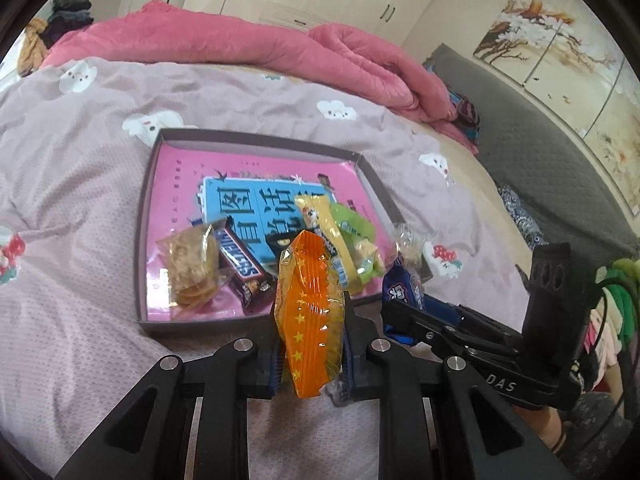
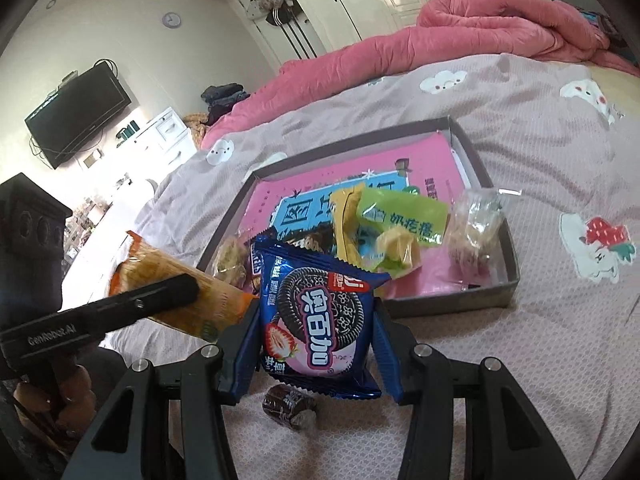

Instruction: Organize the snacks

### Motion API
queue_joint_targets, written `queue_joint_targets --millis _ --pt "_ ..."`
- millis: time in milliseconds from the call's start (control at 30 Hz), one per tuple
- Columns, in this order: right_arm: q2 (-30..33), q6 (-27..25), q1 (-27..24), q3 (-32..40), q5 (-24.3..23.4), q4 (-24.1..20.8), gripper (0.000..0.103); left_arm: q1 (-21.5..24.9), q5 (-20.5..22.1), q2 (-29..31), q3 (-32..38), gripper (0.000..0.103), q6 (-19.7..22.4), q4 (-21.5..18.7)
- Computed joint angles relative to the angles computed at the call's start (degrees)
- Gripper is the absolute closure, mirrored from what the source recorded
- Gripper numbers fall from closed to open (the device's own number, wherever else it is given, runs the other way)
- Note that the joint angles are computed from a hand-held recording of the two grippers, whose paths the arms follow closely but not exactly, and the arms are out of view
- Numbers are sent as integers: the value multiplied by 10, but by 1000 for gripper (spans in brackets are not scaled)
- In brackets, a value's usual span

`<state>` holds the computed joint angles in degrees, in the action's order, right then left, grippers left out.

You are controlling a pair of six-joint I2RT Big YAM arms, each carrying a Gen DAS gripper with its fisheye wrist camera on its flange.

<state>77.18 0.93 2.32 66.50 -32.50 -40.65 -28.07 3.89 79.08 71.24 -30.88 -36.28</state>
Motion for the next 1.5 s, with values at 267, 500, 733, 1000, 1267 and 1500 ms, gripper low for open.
queue_joint_targets --millis 267,500,733,1000,1267,1500 --pt "-9 5 -5 0 -7 16 52 -2 -17 -10 4 80 -5 -5" --pt "-19 7 -9 -1 -8 29 52 -6 -28 -13 13 80 -9 -11" --pt "-26 2 -12 0 -10 40 52 -14 -43 -14 26 80 -9 -14" --pt "-37 7 -21 -2 -3 54 52 -21 -57 -7 44 80 -6 -16" --pt "-37 25 -36 1 -2 65 52 -17 -59 2 53 80 -6 -5" --pt "-33 34 -47 7 13 82 52 -5 -52 13 60 80 -18 19"
